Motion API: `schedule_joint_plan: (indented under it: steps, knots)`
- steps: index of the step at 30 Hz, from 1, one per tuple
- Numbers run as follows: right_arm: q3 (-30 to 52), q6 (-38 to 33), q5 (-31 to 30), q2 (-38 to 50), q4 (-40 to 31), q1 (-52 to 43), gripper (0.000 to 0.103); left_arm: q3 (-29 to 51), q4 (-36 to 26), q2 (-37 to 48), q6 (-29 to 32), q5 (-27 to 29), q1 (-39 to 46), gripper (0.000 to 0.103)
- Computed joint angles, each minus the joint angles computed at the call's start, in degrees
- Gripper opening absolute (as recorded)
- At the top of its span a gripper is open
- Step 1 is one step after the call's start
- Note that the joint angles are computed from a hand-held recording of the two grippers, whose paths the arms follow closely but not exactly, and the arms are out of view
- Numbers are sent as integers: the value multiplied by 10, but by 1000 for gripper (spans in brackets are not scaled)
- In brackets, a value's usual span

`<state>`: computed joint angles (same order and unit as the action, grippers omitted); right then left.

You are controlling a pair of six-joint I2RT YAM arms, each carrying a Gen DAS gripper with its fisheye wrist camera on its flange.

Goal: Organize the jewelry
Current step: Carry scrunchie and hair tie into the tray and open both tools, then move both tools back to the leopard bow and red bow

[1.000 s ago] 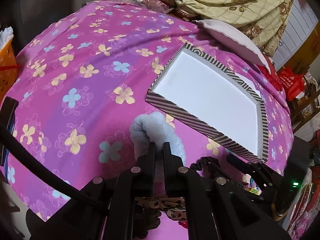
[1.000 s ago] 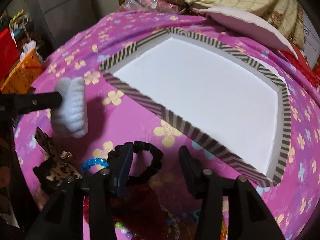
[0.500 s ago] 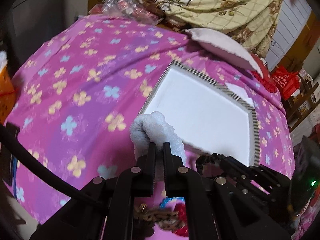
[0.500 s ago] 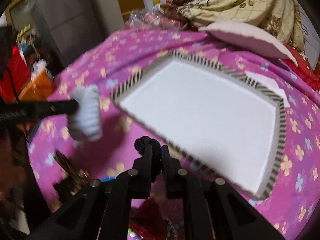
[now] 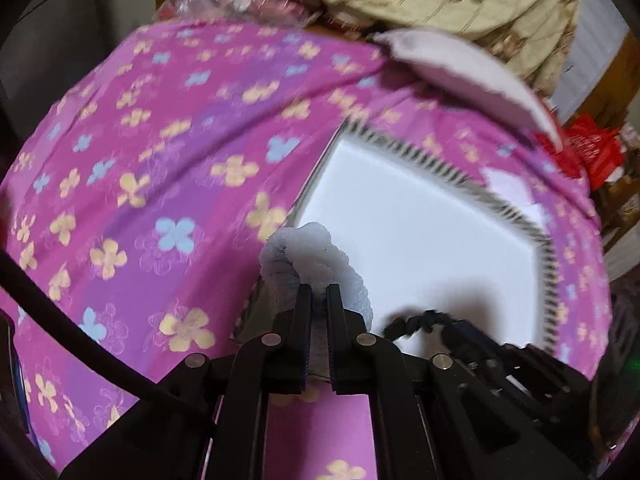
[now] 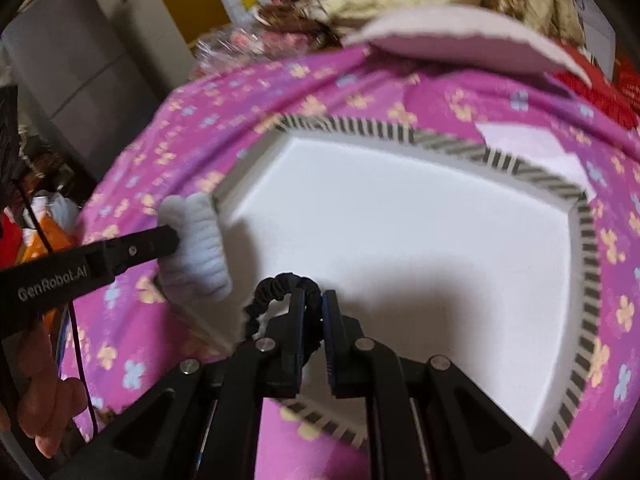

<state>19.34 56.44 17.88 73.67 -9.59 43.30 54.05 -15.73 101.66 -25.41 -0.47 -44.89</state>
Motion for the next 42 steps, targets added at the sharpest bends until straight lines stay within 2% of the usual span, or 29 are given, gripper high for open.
schedule_joint_plan:
  steps: [3,10,12,13,14,16,18,22,26,33,42]
  knots:
    - [-7,-4,-12,28,31,0,9,-14,1,12,8,7,8,19]
    - [0,2,-40,90,86,8,9,-68,-3,-36,24,12,6,19]
    - [3,12,-38,89,79,10,13,-70,-1,-40,25,8,5,20]
    - [2,16,-34,82,74,10,21,-70,0,-39,23,4,5,20]
    - [-1,25,-26,69,63,12,32,-71,2,-40,21,3,5,20]
    - [-9,40,-11,31,31,21,40,-70,5,-40,17,3,5,21]
    - [-13,47,-1,-8,-5,29,40,-72,6,-41,13,-4,1,29]
    - [-10,85,37,-87,-99,76,40,-86,6,-63,2,7,0,33]
    - [14,161,96,-126,-204,167,48,-107,-4,-105,-7,-15,-14,38]
    - [66,295,159,-105,-317,303,50,-157,-35,-197,-25,-54,-39,43]
    - [136,449,188,-30,-409,447,59,-223,-85,-325,-63,-145,-105,43]
